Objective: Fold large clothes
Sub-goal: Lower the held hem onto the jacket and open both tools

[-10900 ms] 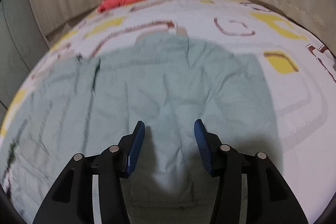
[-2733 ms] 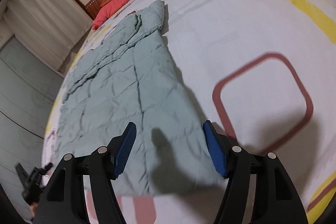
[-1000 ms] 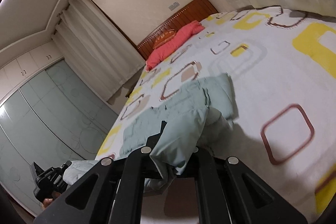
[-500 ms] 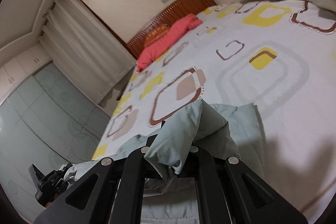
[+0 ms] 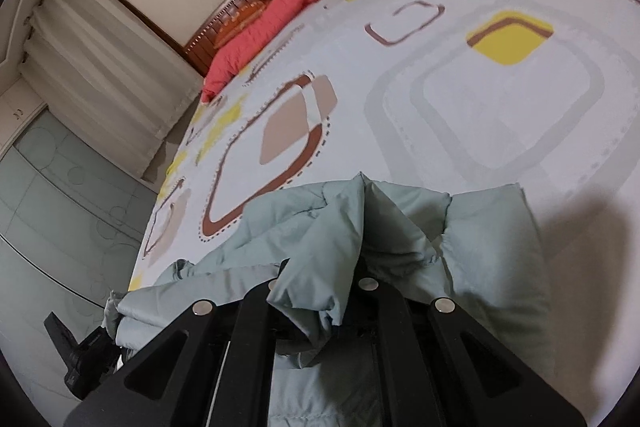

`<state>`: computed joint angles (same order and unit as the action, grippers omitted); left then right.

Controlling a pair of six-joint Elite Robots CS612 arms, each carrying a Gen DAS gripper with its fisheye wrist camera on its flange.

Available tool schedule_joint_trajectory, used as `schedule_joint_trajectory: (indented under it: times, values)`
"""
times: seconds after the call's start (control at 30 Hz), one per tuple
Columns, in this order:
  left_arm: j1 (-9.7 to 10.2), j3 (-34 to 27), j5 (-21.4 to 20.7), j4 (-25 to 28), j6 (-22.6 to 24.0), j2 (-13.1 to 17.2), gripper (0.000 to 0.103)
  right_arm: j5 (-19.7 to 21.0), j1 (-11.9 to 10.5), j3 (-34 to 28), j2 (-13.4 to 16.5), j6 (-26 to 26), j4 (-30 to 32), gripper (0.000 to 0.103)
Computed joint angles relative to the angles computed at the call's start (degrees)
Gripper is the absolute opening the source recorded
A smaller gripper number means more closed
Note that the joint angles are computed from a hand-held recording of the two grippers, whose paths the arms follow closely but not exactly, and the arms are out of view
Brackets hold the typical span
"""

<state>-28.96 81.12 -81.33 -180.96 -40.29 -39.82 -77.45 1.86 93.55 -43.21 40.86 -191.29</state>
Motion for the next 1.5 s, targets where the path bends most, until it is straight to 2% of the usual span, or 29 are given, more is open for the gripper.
schedule_joint_trajectory:
  times: [0.1, 0.13, 0.17, 0.2, 0.23, 0.27, 0.43, 0.53, 0.6, 0.8, 1.0, 1.07, 1.2, 1.23, 1.3, 1.37, 1.43, 1.5]
  values:
    - [0.34, 0.08, -1.27, 0.28, -1.32, 0.01, 0.005, 1.55, -0.35, -0.54, 0.09, 0.77, 1.22, 0.013]
    - [0.39, 0.11, -1.31, -0.08, -1.62, 0.00, 0.012, 2.13, -0.49, -0.38, 0.02, 1.15, 0.79, 0.030]
    - [0.44, 0.35, -1.29, -0.45, -1.85, -0.16, 0.031, 2.32, -0.59, 0.08, -0.21, 1.51, -0.20, 0.055]
    - [0.36, 1.16, -0.65, -1.08, -2.39, -0.68, 0.045, 1.53, -0.54, 0.76, -0.57, 1.83, -1.65, 0.064]
    - [0.21, 1.71, 0.18, -1.60, -3.00, -1.05, 0.070, -0.05, -0.33, 1.55, -1.02, 1.96, -3.35, 0.070]
    - [0.04, 2.62, 1.11, -2.98, -3.77, -1.50, 0.072, -0.76, -0.22, 1.83, -1.31, 1.51, -3.85, 0.070]
    - [-0.37, 6.54, -0.60, -4.64, -4.48, -4.03, 0.073, -1.24, 0.54, 3.70, -3.20, -2.77, -2.45, 0.070]
    - [-1.18, 8.13, -0.03, -3.18, -0.54, -5.08, 0.073, -3.04, 1.65, 3.78, -3.82, -7.36, 0.27, 0.070]
    - [-1.46, 7.84, 0.87, -2.14, 1.66, -5.06, 0.069, -4.85, 2.59, 2.49, -3.70, -10.88, 3.19, 0.069]
    - [-1.37, 2.52, 3.91, 1.17, 5.68, -2.80, 0.064, -7.32, 4.18, -4.29, -1.28, -17.19, 10.03, 0.069]
    - [-0.47, -3.90, 3.42, 10.54, 6.00, 0.40, 0.064, -12.83, 5.71, -11.47, 2.37, -24.46, 18.80, 0.069]
    - [-0.44, -5.50, 4.00, 13.59, 6.30, 1.46, 0.064, -12.58, 5.53, -12.90, 3.31, -24.30, 22.79, 0.069]
    - [-0.48, -7.03, 4.16, 15.90, 6.60, 2.43, 0.064, -10.69, 4.98, -13.29, 3.66, -22.82, 23.85, 0.069]
    - [-0.51, -6.90, 4.18, 15.83, 6.77, 2.24, 0.064, -10.38, 4.83, -12.87, 3.29, -22.64, 23.42, 0.069]
    - [-0.50, -5.24, 3.54, 11.59, 6.80, 1.39, 0.064, -10.01, 4.42, -11.48, 2.46, -21.67, 20.88, 0.069]
    - [-0.53, -4.47, 4.39, 8.82, 7.50, 1.07, 0.064, -11.34, 4.09, -10.81, 2.10, -20.92, 18.86, 0.069]
    - [-0.32, -4.96, 4.11, 9.35, 7.49, 1.37, 0.065, -13.06, 3.70, -10.76, 2.08, -20.10, 18.78, 0.069]
    - [0.57, -6.31, 0.88, 12.65, 4.34, 2.25, 0.064, -12.49, 2.95, -11.49, 2.66, -18.29, 21.05, 0.069]
